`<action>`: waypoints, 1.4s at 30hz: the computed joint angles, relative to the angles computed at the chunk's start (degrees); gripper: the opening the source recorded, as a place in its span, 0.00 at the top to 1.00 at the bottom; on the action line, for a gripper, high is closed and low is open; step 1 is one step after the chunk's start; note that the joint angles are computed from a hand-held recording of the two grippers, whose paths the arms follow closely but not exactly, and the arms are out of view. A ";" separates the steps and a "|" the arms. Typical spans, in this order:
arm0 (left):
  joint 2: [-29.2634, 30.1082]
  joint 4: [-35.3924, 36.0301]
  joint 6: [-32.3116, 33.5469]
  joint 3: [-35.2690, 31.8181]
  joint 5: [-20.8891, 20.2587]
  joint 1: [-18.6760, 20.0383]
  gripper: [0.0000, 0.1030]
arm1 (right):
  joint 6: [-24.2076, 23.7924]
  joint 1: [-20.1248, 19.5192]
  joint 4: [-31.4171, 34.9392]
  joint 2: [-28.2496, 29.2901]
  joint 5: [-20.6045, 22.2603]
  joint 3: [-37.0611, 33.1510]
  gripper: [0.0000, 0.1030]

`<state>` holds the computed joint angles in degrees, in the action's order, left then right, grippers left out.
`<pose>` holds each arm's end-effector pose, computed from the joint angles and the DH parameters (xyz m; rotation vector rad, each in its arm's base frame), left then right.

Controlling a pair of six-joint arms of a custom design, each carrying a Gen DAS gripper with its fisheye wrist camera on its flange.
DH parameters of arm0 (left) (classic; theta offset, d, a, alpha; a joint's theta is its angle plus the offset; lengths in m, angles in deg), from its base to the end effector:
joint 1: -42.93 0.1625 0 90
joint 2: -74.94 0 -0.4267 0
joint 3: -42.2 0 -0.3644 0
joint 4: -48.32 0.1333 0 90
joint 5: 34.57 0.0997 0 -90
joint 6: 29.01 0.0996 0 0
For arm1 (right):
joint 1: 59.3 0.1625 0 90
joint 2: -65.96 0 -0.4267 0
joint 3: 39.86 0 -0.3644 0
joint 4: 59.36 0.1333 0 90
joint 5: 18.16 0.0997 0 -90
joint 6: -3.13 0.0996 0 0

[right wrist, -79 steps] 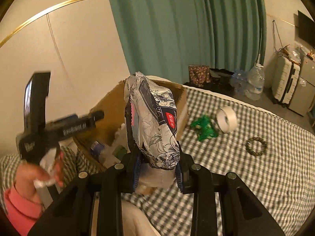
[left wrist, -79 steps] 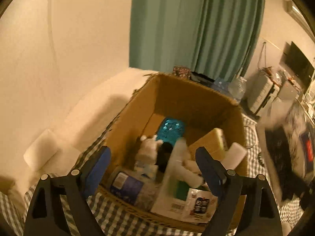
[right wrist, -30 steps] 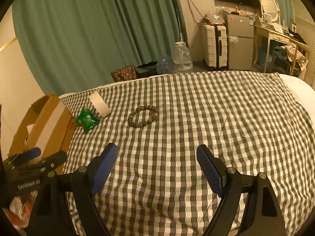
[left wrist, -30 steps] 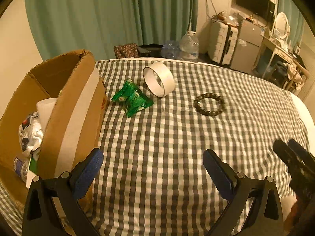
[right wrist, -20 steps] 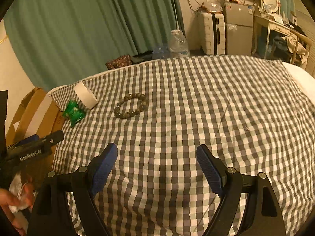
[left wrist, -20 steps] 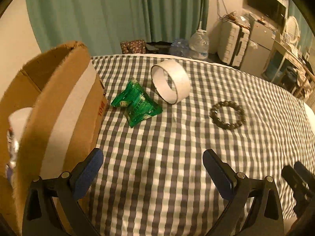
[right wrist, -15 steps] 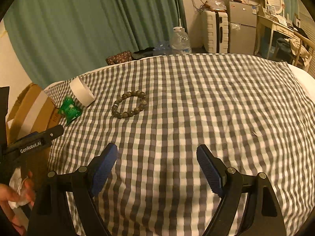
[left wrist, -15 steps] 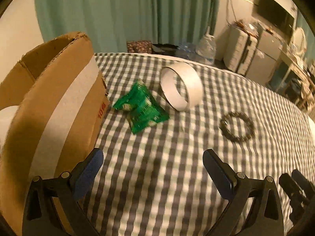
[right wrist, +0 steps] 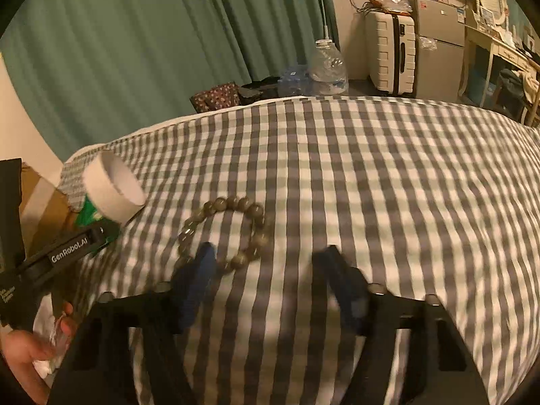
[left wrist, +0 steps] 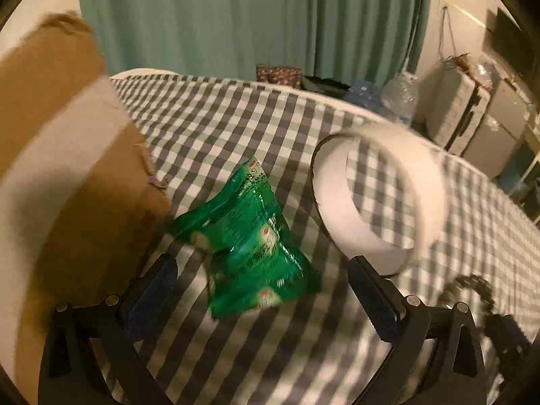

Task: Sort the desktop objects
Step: 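Grasp the green packet with the left gripper while the right gripper grasps the bead bracelet, then carry the green packet and bead bracelet over the box and release both inside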

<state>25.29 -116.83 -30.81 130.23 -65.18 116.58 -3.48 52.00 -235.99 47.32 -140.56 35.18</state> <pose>0.0210 -0.7066 0.2805 -0.1268 2.0982 -0.8636 0.3413 -0.6553 -0.0271 0.4197 -2.5168 0.7759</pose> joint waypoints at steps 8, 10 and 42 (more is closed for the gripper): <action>0.42 -6.09 8.26 1.05 -3.09 0.59 0.52 | -7.63 0.72 0.29 5.70 -5.98 -7.72 0.73; -0.42 -5.15 8.08 1.77 -3.25 0.24 0.54 | -7.47 0.86 1.23 5.40 -5.69 -7.34 0.87; -33.79 10.98 5.92 20.15 -6.35 -18.55 0.55 | 8.05 16.18 -6.78 -16.65 5.47 20.53 0.89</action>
